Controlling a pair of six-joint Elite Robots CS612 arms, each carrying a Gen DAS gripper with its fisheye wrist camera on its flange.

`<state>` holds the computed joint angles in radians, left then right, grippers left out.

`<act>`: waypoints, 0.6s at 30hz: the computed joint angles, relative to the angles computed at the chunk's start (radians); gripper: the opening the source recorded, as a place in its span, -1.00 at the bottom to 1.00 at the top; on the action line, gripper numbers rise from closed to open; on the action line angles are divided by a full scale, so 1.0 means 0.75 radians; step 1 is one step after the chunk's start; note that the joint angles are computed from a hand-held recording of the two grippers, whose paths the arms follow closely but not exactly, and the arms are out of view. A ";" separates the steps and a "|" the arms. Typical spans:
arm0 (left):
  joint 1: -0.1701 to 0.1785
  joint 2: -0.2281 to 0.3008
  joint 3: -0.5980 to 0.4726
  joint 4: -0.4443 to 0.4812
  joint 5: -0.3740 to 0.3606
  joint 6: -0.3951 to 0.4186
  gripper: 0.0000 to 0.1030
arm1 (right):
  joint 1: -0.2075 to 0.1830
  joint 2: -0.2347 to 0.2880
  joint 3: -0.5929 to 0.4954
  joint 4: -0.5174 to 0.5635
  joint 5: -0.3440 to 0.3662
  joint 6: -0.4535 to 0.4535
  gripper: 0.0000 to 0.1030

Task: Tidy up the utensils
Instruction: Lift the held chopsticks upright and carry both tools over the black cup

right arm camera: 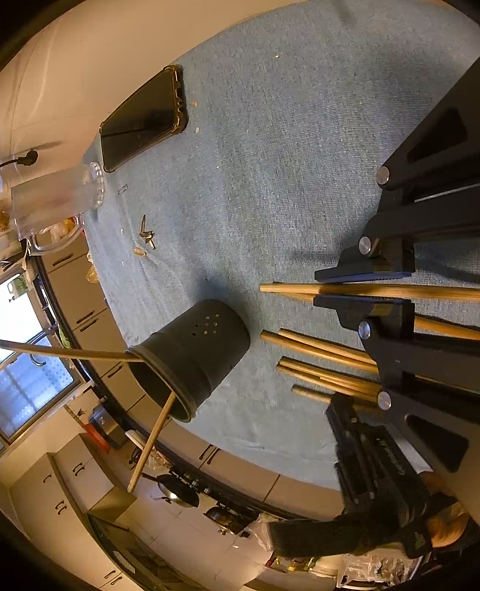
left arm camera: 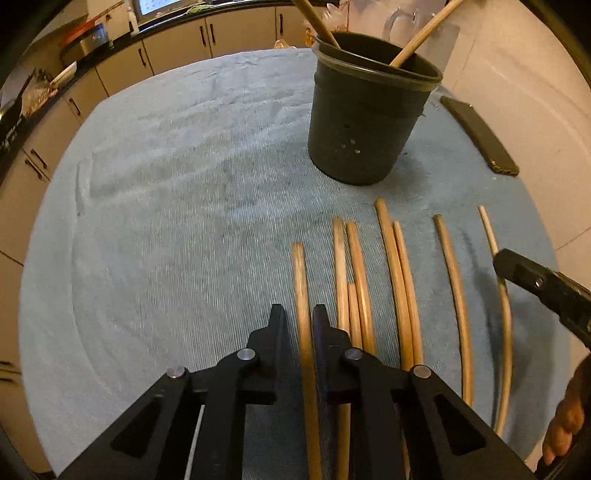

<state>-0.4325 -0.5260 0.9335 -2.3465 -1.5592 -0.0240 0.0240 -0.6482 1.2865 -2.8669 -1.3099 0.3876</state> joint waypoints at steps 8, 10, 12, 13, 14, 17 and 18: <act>0.015 -0.003 0.024 -0.148 -0.048 0.016 -0.87 | 0.002 -0.029 0.041 -0.099 -0.009 0.024 -0.86; 0.031 -0.063 0.128 -0.311 -0.098 -0.030 -0.87 | 0.005 -0.049 0.072 -0.163 -0.020 0.020 -0.86; 0.042 -0.123 0.228 -0.460 -0.125 -0.074 -0.87 | 0.013 -0.074 0.107 -0.235 -0.061 0.000 -0.86; 0.047 -0.150 0.270 -0.516 -0.134 -0.097 -0.87 | 0.017 -0.085 0.125 -0.275 -0.075 -0.005 -0.86; 0.052 -0.179 0.316 -0.576 -0.142 -0.122 -0.87 | 0.021 -0.097 0.142 -0.318 -0.088 -0.008 -0.86; 0.067 -0.238 0.408 -0.744 -0.119 -0.185 -0.87 | 0.046 -0.132 0.188 -0.411 -0.180 -0.049 -0.86; 0.068 -0.249 0.419 -0.775 -0.107 -0.198 -0.87 | 0.052 -0.144 0.203 -0.435 -0.195 -0.058 -0.86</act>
<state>-0.3816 -0.7126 1.2481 -2.9281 -1.6396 -0.1722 0.0633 -0.7560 1.4385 -3.1931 -1.4562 0.3442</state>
